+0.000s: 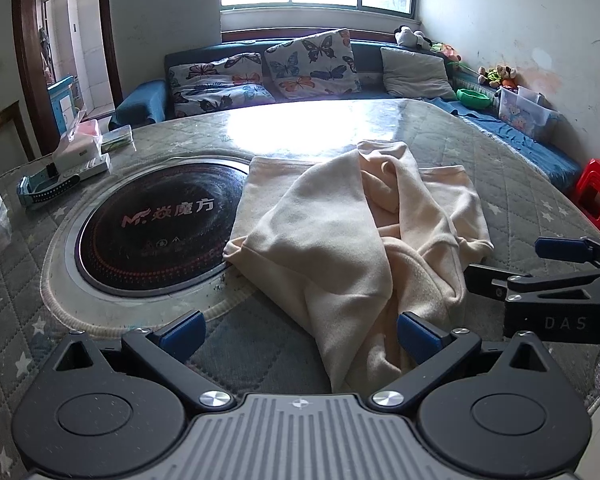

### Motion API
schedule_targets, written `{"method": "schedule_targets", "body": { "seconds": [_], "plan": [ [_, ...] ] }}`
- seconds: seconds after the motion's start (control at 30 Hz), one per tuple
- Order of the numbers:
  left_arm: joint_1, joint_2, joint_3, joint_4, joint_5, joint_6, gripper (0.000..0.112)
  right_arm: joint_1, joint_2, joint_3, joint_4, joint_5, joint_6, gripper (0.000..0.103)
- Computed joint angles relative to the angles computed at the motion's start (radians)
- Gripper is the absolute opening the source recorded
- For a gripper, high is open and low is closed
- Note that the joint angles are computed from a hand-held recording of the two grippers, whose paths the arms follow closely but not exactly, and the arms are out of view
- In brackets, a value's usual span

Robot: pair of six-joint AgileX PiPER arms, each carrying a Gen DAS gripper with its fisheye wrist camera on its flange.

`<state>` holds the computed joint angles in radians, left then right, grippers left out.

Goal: Fold clothes

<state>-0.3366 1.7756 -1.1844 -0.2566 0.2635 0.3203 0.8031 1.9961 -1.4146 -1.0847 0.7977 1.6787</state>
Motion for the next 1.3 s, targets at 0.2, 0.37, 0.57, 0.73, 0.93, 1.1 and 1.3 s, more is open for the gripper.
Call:
{"method": "schedule_targets", "body": {
  "seconds": [0.2, 0.37, 0.57, 0.73, 0.93, 1.1, 1.3],
  "plan": [
    [0.005, 0.023, -0.041, -0.003, 0.021, 0.009, 0.103, -0.027, 0.014, -0.033, 0.015, -0.022, -0.041, 0.094],
    [0.006, 0.043, -0.078, -0.001, 0.040, 0.013, 0.103, -0.047, 0.027, -0.061, 0.027, -0.039, -0.080, 0.093],
    [0.020, 0.067, -0.139, -0.057, 0.056, 0.075, 0.103, -0.082, 0.036, -0.095, 0.050, -0.056, -0.125, 0.089],
    [0.028, 0.123, -0.240, -0.038, 0.086, 0.054, 0.103, -0.125, 0.061, -0.154, 0.072, -0.059, -0.194, 0.085],
    [0.018, 0.208, -0.372, -0.062, 0.072, 0.115, 0.101, -0.195, 0.122, -0.274, 0.144, -0.064, -0.316, 0.079],
    [0.001, 0.323, -0.546, -0.060, 0.112, 0.137, 0.090, -0.270, 0.188, -0.409, 0.255, -0.080, -0.448, 0.070],
    [-0.022, 0.491, -0.783, -0.021, 0.195, 0.173, 0.086, -0.344, 0.256, -0.536, 0.379, -0.086, -0.585, 0.062]
  ]
}}
